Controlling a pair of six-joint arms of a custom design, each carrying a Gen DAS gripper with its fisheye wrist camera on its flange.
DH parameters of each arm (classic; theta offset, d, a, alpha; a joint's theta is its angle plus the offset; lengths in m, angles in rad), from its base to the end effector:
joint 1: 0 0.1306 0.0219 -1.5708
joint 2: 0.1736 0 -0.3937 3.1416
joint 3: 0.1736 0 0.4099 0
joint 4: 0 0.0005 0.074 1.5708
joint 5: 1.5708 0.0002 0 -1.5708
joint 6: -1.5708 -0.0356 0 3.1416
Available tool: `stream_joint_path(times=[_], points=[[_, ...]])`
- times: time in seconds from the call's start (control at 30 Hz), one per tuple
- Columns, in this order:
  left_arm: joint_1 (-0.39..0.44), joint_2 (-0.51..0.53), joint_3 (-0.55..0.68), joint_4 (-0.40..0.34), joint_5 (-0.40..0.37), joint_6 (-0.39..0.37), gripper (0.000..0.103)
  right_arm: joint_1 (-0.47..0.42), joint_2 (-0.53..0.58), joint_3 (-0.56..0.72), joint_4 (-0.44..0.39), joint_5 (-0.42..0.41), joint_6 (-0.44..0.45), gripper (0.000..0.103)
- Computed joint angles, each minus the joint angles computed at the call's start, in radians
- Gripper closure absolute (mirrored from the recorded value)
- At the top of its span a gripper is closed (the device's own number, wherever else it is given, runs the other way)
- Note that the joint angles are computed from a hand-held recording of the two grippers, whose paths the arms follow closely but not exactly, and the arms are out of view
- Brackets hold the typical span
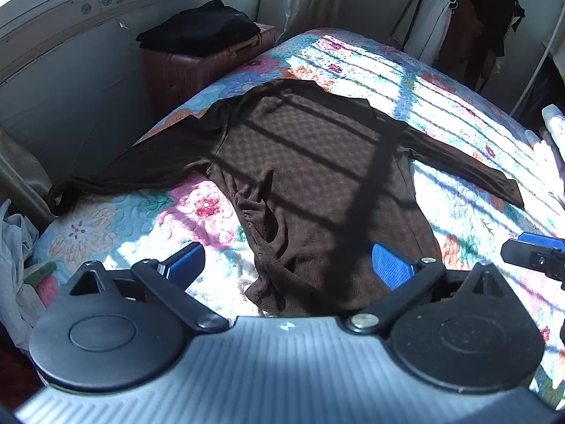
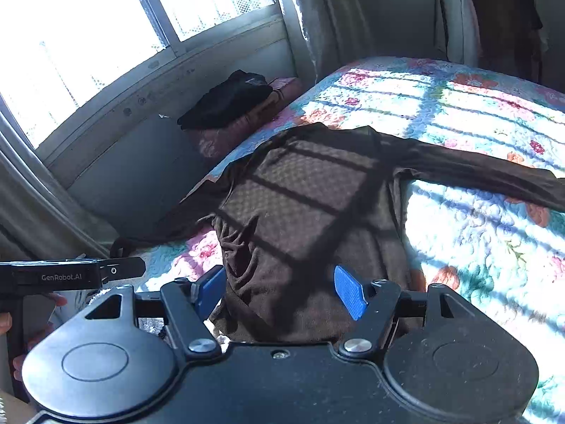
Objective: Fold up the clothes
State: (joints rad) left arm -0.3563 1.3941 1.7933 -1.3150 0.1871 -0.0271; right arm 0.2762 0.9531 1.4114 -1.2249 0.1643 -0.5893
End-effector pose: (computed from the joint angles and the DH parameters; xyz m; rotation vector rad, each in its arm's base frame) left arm 0.4329 -0.1687 0.5971 0.5547 2.4396 -0.3707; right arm 0.2892 0.0754 0.5916 0.4450 2.2943 0.2420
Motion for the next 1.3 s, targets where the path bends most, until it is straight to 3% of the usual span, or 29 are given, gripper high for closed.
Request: stream_joint_path(times=[0.23,0.4,0.6,0.73,0.87,1.3], points=[[-0.054,-0.035,-0.045,0.025,-0.073,-0.097,0.0,0.084,0.009,0.008,-0.069,0.129,0.008,0.03],[-0.055,-0.036,-0.045,0.007,-0.026,-0.074,0.0,0.112,0.022,0.023,-0.088,0.164,0.01,0.03],[-0.071,-0.044,-0.055,0.016,-0.039,-0.075,0.0,0.142,0.034,0.043,-0.125,0.217,0.001,0.029],[-0.082,-0.042,-0.056,0.004,-0.008,-0.069,0.0,0.147,0.033,0.043,-0.12,0.223,-0.004,0.029],[-0.099,-0.045,-0.063,0.005,-0.014,-0.079,0.0,0.136,0.026,0.026,-0.101,0.211,-0.013,0.024],[-0.106,-0.05,-0.067,0.025,-0.032,-0.065,0.0,0.127,0.028,0.015,-0.094,0.2,-0.021,0.024]])
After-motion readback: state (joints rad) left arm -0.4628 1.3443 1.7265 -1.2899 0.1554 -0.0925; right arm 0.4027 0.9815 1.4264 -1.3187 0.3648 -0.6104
